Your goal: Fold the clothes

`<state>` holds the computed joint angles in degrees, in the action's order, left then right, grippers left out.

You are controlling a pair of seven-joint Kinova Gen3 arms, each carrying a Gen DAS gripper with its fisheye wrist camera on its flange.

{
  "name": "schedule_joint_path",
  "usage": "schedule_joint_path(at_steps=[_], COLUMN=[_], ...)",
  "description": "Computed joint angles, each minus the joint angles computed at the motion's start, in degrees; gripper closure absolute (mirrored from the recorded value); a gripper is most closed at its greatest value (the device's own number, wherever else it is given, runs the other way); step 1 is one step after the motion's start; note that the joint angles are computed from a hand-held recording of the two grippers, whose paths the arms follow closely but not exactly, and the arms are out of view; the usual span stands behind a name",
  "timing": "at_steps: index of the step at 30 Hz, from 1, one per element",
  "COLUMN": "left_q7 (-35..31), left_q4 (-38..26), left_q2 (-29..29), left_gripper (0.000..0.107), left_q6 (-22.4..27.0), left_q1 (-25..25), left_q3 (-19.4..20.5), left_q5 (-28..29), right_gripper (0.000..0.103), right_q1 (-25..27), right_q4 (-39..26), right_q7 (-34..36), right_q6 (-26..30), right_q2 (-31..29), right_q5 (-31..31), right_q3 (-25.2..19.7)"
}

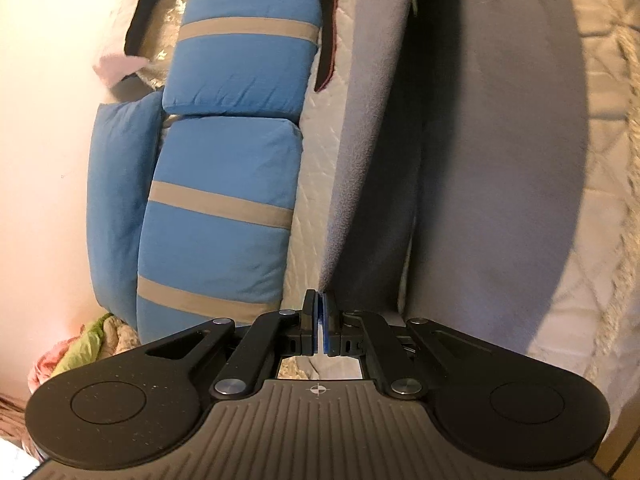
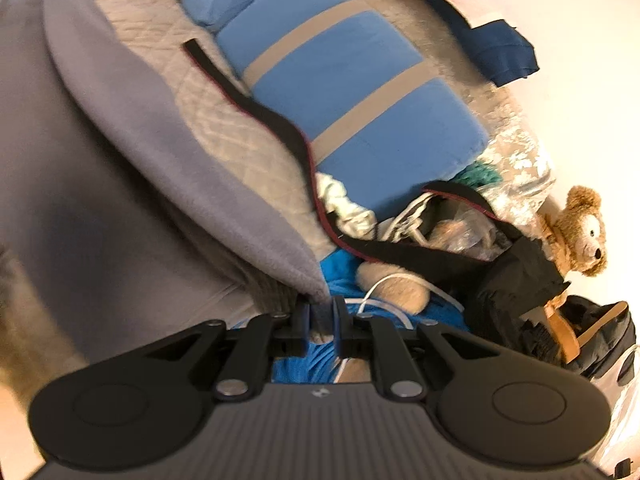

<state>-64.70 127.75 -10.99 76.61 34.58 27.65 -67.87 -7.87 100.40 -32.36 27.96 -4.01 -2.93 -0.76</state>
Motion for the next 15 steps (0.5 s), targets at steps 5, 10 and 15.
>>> schedule_joint_path(at_steps=[5, 10, 15], left_q7=[-4.2, -8.2, -5.8], left_q4=[-0.7, -2.0, -8.5], left_q2=[-1.5, -1.5, -0.8], left_gripper=[0.105, 0.102, 0.018], left_q6=[-2.6, -4.5, -3.2], left_q1=[0.2, -1.1, -2.3], left_q3=[-0.8, -0.7, -0.2], left_q5=[4.7, 9.3, 13.2], right_gripper=[0.092, 0.091, 0.083], right_q1=[-0.2, 0.1, -0.1], right_q4=[5.1, 9.4, 13.6], right_q7=[3.0, 0.7, -1.4], right_q6=[2.8, 2.3, -1.6], right_q2=[-3.1, -3.1, -3.6], right_q5=[-0.3, 3.1, 6.0], right_q3=[0.8, -0.4, -0.9])
